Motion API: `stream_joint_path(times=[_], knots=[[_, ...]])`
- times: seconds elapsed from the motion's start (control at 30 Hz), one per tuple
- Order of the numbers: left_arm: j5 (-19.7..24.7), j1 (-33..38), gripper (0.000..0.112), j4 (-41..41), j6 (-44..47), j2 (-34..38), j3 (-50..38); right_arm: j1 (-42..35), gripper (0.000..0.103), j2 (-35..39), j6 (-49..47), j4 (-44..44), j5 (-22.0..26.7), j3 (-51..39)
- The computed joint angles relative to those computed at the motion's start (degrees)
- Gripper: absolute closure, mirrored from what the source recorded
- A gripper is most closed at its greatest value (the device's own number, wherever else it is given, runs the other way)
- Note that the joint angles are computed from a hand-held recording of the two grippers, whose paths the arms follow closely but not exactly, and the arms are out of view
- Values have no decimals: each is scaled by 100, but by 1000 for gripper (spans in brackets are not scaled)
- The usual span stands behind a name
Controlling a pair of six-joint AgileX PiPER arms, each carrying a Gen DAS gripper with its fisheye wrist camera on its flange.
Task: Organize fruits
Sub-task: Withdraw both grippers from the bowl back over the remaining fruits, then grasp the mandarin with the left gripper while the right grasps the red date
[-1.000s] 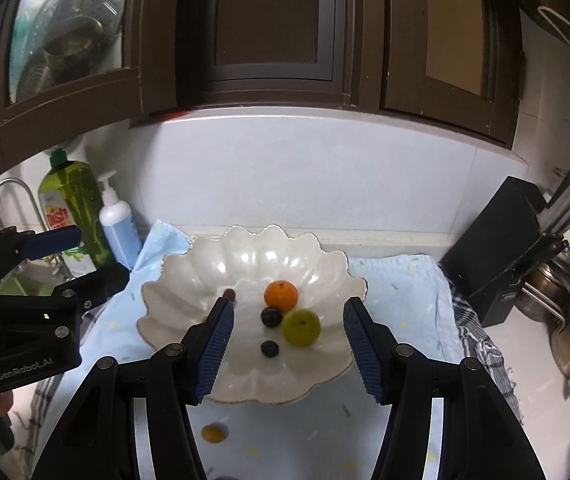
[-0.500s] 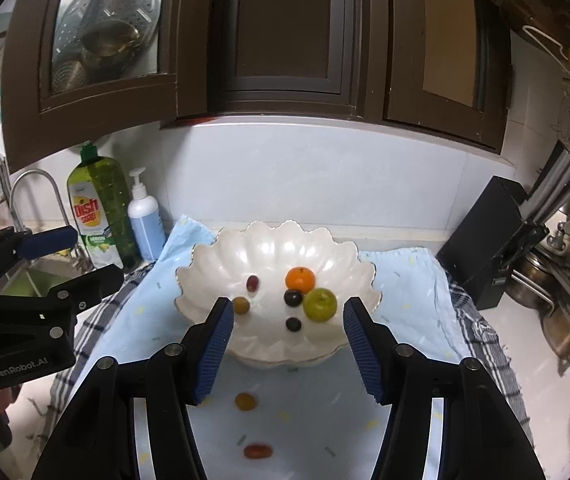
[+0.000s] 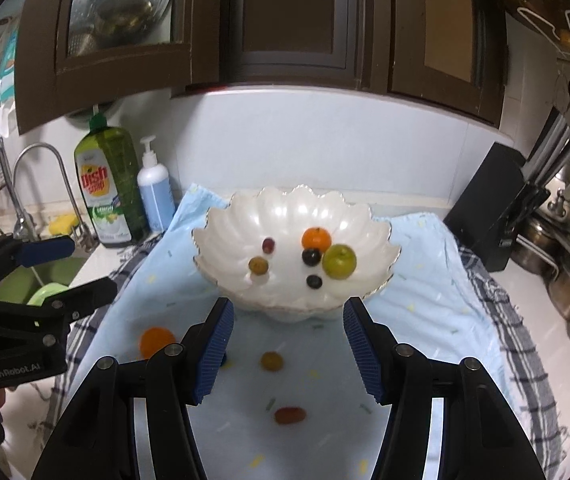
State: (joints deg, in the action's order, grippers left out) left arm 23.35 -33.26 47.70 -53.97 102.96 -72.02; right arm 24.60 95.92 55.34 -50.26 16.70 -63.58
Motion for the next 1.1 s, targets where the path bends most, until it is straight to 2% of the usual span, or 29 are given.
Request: stream_joint_path(times=[0.27,0.5,0.6,0.9,1.1], knots=[[-180,113,40,-154,305,154,353,309,45,98,1289,-1198,313,310],[-398,182,40,394,-348,340,503,250,45,309,1431,-901,188,494],[-451,204,41,401,-332,520,444,148,45,457,1367,-672,60,544],[-543,312,41,-769,943,1203,-69,-74,45,956,617,210,-115,460],[-598,382,41,-1160,1356,1481,-285,-104,46,1183,212,603,-6,302]])
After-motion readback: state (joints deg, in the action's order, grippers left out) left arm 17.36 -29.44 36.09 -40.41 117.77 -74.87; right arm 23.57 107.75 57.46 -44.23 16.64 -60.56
